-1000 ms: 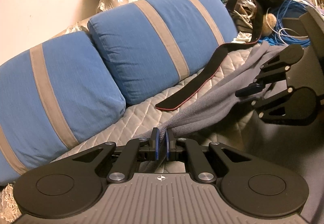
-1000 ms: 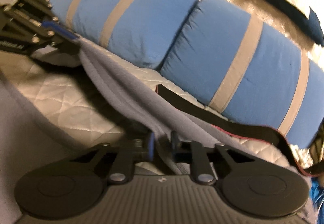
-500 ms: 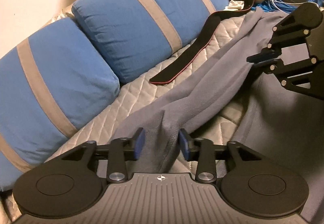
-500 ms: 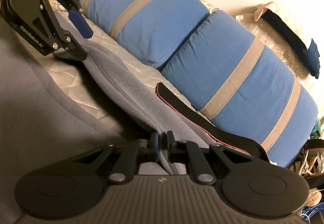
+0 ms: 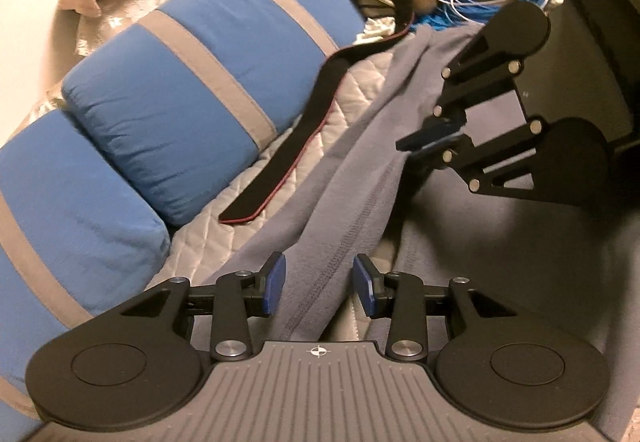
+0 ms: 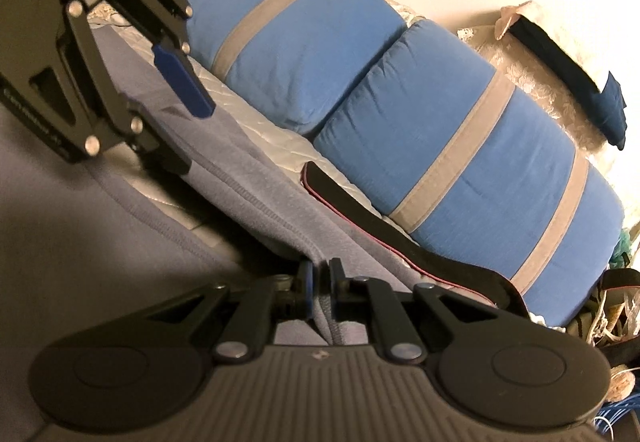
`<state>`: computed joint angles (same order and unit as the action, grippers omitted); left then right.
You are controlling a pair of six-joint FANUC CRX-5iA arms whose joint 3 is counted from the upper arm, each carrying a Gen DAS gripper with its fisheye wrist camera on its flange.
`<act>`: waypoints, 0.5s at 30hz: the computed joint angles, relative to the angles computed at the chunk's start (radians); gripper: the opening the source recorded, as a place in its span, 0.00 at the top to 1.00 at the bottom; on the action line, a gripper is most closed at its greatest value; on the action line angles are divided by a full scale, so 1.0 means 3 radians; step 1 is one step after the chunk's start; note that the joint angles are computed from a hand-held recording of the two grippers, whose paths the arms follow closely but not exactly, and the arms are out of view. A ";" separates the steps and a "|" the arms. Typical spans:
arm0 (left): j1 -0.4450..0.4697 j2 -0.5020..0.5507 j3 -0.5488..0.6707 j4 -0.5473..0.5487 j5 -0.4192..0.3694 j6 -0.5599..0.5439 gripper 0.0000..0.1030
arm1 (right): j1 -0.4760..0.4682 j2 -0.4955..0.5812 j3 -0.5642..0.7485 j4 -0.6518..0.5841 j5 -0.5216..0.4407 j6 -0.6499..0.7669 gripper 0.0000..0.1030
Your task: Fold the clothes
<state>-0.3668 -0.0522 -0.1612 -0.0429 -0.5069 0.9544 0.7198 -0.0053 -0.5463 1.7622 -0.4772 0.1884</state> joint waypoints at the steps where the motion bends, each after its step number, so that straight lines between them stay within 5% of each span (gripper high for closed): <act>1: -0.0010 0.0029 0.0039 -0.0047 -0.0036 0.0041 0.65 | -0.0007 -0.0006 -0.0005 0.0020 0.0004 -0.0011 0.91; 6: -0.0015 0.0080 0.0110 -0.0109 -0.0114 0.0136 0.66 | -0.0010 -0.0020 -0.0013 0.0027 0.0008 0.0001 0.91; 15: -0.0040 0.0079 0.0126 -0.0198 -0.0120 0.0129 0.96 | -0.0004 -0.0019 -0.0011 -0.0002 0.0013 0.0009 0.91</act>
<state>-0.3789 -0.0286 -0.1232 -0.1023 -0.5431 0.9931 0.7187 -0.0110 -0.5495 1.7617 -0.4731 0.1911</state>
